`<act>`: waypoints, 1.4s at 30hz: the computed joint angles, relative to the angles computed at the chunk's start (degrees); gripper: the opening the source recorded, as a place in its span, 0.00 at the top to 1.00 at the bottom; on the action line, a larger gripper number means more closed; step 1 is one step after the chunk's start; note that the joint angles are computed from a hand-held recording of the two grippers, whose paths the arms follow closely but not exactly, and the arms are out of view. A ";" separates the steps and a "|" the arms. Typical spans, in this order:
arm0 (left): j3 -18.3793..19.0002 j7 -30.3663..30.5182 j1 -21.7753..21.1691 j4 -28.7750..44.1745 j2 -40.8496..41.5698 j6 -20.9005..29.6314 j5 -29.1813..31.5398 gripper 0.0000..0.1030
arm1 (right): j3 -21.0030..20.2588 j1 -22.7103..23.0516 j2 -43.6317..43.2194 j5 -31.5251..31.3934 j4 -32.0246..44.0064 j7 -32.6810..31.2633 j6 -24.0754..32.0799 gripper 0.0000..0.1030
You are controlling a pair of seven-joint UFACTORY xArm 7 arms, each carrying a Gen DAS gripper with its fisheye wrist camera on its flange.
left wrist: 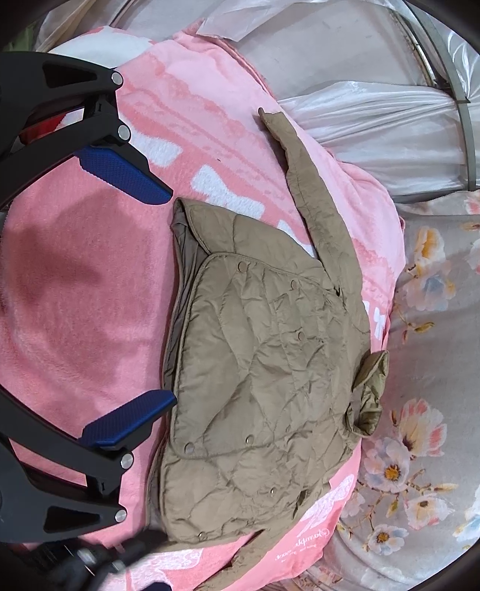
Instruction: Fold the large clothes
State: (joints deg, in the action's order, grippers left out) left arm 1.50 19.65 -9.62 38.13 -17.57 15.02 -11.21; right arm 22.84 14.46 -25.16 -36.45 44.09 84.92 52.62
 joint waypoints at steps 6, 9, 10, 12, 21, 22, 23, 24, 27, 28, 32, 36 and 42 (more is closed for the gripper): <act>-2.24 -4.81 2.66 5.15 5.87 -0.43 3.23 0.05 | -7.51 -6.20 -8.89 1.82 -9.18 -0.83 -2.92 0.05; -2.79 -6.98 3.39 9.19 9.91 0.26 4.47 0.05 | -14.30 -12.41 -13.86 3.09 -15.63 -2.14 -8.64 0.05; -3.05 -7.93 3.70 10.30 11.06 0.36 5.16 0.05 | -15.83 -14.15 -14.59 3.65 -17.04 -2.54 -10.45 0.05; -3.32 -8.94 3.97 12.47 13.37 0.26 5.80 0.05 | -21.00 -18.65 -15.41 4.75 -20.50 -3.74 -16.77 0.05; -3.22 -23.14 4.15 20.91 22.63 -1.53 22.95 0.05 | -25.79 -40.32 -5.34 5.23 -23.45 -2.81 -36.41 0.05; -2.63 -24.93 3.68 21.96 23.66 -1.32 24.83 0.05 | -25.61 -42.11 -3.35 5.26 -22.84 -3.25 -37.41 0.05; -2.10 -26.45 3.24 22.86 24.46 -1.02 26.40 0.05 | -25.39 -43.58 -1.87 5.54 -22.63 -3.62 -38.33 0.05; -1.33 -28.51 2.65 24.23 25.74 -0.54 28.49 0.05 | -25.62 -44.54 0.70 6.69 -22.01 -3.98 -39.06 0.10; 0.76 -33.44 1.23 27.60 28.86 0.90 33.00 0.05 | -20.69 -52.04 3.83 4.71 -21.45 -0.79 -41.98 0.20; 1.45 -34.97 0.79 28.75 29.89 1.56 34.30 0.05 | -18.41 -54.14 4.64 3.41 -20.20 0.30 -40.65 0.31; 2.84 -37.86 0.42 31.64 32.65 3.05 36.56 0.05 | -18.71 -53.85 7.95 1.14 -15.76 0.84 -38.67 0.81; 3.80 -39.95 0.24 33.13 34.02 3.61 38.14 0.05 | -14.75 -53.43 9.41 -8.44 -6.71 5.72 -34.72 0.93; 5.44 -43.59 -1.19 35.67 36.73 6.12 41.68 0.05 | -11.20 -42.84 16.82 -13.52 10.60 -1.09 -35.04 0.93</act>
State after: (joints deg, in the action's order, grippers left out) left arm 6.93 -23.93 -10.81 73.80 19.15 21.14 30.47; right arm 11.64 -28.38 -8.34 -49.96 54.68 83.83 17.58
